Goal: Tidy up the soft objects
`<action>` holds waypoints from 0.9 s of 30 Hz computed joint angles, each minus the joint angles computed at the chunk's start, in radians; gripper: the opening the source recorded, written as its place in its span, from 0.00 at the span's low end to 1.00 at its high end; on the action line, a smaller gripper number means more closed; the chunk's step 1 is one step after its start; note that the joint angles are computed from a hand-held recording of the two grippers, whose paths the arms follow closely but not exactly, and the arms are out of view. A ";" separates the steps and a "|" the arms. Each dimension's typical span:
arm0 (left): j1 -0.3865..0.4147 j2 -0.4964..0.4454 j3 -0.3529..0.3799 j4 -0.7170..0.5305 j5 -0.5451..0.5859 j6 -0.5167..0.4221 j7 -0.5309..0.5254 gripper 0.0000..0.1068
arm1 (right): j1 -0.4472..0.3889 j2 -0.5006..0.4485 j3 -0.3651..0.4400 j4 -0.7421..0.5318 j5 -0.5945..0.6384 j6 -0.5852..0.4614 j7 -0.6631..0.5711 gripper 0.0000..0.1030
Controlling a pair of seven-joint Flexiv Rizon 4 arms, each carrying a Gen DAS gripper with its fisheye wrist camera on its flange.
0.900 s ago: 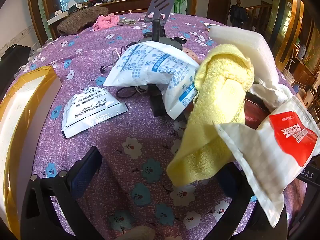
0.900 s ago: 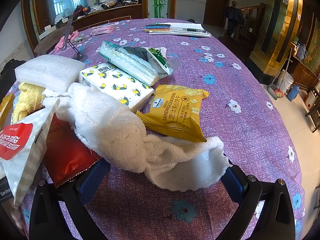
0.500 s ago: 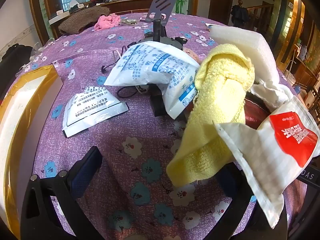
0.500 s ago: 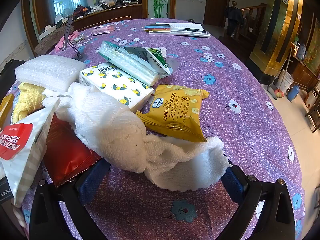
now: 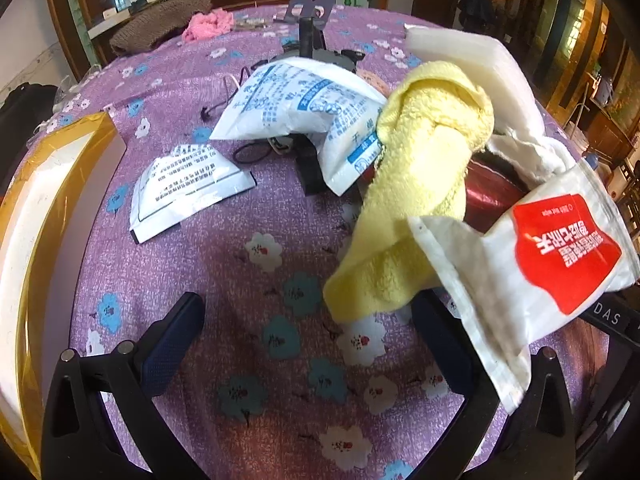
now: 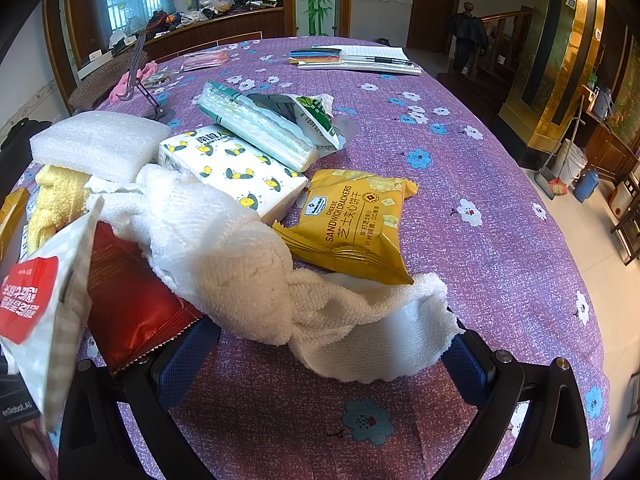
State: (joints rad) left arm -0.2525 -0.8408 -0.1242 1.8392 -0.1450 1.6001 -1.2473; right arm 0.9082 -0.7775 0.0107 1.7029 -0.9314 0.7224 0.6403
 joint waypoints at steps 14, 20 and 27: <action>0.389 0.081 -0.323 0.262 0.228 0.405 0.013 0.94 | -0.038 0.020 0.024 0.033 0.010 0.074 -0.047 0.99; 0.619 0.050 -0.391 0.279 0.561 0.682 -0.143 0.96 | -0.017 0.005 0.014 -0.001 0.048 0.035 -0.068 0.99; 0.697 0.086 -0.405 0.260 0.566 0.485 -0.184 0.96 | 0.056 0.039 0.026 -0.012 0.094 -0.156 -0.026 0.90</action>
State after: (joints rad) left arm 0.4444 -0.7552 -0.5288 2.0995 0.4211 2.0856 -1.4312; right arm 0.9640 -0.7386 0.0371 1.6905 -0.8378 0.5664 0.6140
